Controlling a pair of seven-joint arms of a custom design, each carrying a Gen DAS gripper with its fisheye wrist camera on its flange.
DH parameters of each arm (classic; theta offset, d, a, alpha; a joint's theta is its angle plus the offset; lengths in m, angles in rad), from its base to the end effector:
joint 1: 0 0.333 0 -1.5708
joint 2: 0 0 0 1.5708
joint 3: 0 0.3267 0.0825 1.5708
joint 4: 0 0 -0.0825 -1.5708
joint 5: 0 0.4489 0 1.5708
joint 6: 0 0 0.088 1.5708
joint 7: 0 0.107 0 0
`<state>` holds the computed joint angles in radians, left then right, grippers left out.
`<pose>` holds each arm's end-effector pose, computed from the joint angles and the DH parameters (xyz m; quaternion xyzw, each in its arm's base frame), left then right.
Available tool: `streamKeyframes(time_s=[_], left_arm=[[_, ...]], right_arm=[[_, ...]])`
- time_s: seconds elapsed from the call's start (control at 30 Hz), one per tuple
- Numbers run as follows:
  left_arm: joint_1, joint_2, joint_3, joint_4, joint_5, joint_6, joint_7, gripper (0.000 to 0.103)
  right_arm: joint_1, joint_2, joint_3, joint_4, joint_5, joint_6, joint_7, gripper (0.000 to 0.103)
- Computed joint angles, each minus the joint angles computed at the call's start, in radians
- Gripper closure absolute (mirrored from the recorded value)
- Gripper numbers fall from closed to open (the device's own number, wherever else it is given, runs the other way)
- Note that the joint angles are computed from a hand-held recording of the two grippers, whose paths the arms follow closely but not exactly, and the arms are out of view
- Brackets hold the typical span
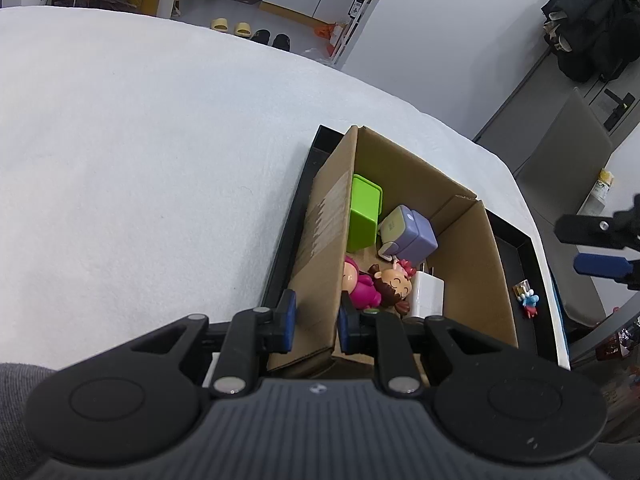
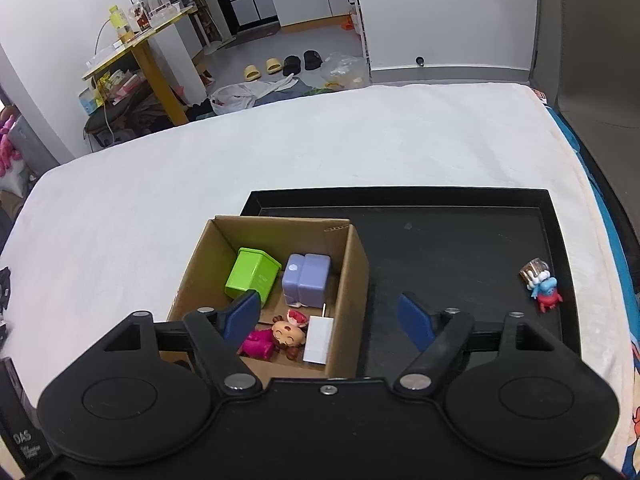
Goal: Organize rigid objects
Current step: 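Lower the doll into the box and open the right gripper, then move the right gripper over the red-blue figure with the mug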
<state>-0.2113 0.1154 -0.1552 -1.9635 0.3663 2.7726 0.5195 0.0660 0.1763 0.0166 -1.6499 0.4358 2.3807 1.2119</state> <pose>0.6364 -0.2575 0.4744 -0.7788 0.5177 -0.3265 0.1369 0.7223 0.0632 0.5629 -0.7340 0.5955 -0.1000 0.3107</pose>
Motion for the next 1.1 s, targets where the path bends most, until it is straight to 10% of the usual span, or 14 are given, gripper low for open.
streamKeyframes(time_s=[1.1], left_arm=[[-0.012,0.003,0.000,0.026,0.073,-0.063,-0.051,0.085]], right_arm=[[-0.124,0.114,-0.030,0.108,-0.007,-0.072,-0.222,0.020]])
